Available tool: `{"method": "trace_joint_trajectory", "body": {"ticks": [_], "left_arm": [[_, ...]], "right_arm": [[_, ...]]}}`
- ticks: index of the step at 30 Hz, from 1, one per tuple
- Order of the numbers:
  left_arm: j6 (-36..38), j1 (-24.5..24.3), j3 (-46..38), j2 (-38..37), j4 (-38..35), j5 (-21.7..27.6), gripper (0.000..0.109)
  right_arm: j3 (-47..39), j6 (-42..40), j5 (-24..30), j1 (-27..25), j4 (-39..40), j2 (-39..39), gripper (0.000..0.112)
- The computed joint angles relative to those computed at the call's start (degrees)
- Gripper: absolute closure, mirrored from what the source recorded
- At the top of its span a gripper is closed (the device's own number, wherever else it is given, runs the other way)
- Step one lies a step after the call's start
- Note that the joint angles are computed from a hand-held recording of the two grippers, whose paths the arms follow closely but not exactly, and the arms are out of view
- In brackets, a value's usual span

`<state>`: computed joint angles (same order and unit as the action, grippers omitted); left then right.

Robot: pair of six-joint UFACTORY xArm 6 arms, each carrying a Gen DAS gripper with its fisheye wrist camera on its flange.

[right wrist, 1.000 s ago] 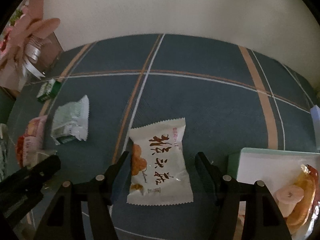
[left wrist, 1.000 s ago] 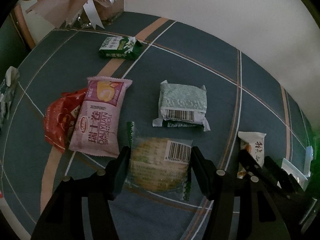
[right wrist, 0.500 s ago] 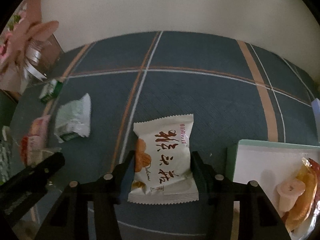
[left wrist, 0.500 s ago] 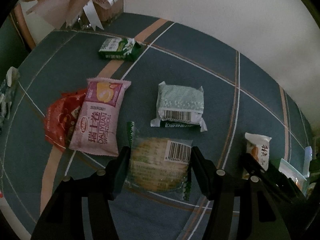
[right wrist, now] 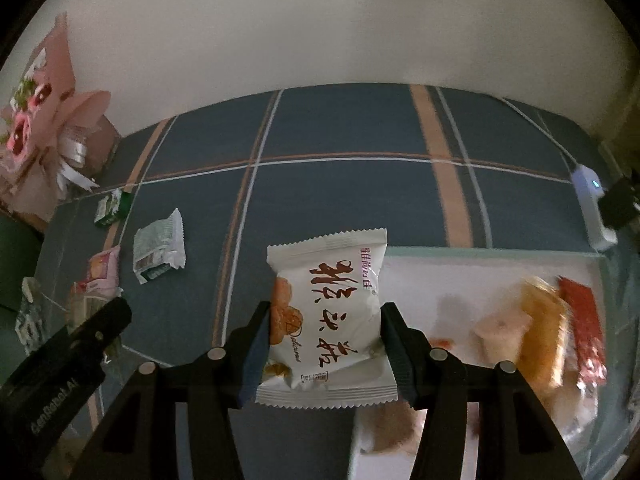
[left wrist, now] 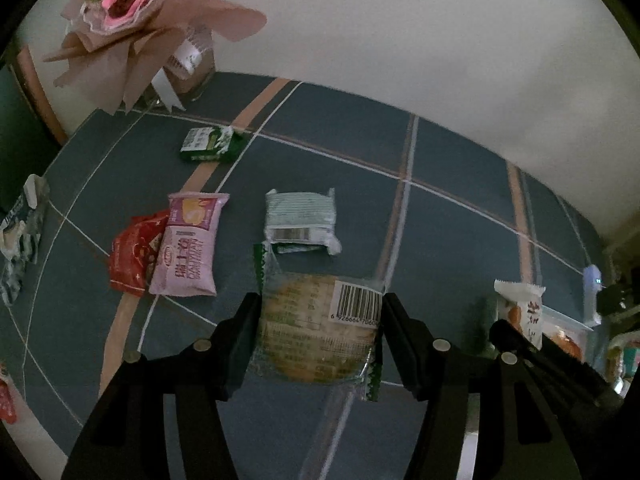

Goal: Organize snacks
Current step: 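Carry the white packet and biscuit pack over the tray with both tools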

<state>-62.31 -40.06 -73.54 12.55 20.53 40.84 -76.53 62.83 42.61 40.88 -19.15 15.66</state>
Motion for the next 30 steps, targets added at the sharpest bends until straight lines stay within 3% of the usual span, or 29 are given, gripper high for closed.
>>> {"method": "trace_joint_trajectory", "body": {"ticks": [11, 18, 23, 27, 30], "left_arm": [[0.27, -7.24, -3.34, -0.14, -1.92, -0.39, 0.046], [6.32, -11.39, -3.92, 2.08, -10.32, -3.18, 0.046], [11.08, -14.05, -5.57, 4.84, -16.68, -2.74, 0.046], [12.54, -15.73, -8.21, 7.33, -16.72, -0.2, 0.047], [14.9, -16.21, -8.08, 8.31, -20.7, -0.74, 0.047]], "right_arm": [[15.06, 8.44, 4.71, -0.8, -2.6, -17.67, 0.055], [24.71, 12.9, 7.79, -0.94, -2.97, -28.92, 0.055], [29.33, 13.76, 9.3, 0.11, -0.7, -32.13, 0.055], [31.75, 15.26, 10.98, 0.95, 0.52, -33.57, 0.055], [35.22, 16.29, 9.68, 0.6, 2.02, -36.02, 0.055]]}}
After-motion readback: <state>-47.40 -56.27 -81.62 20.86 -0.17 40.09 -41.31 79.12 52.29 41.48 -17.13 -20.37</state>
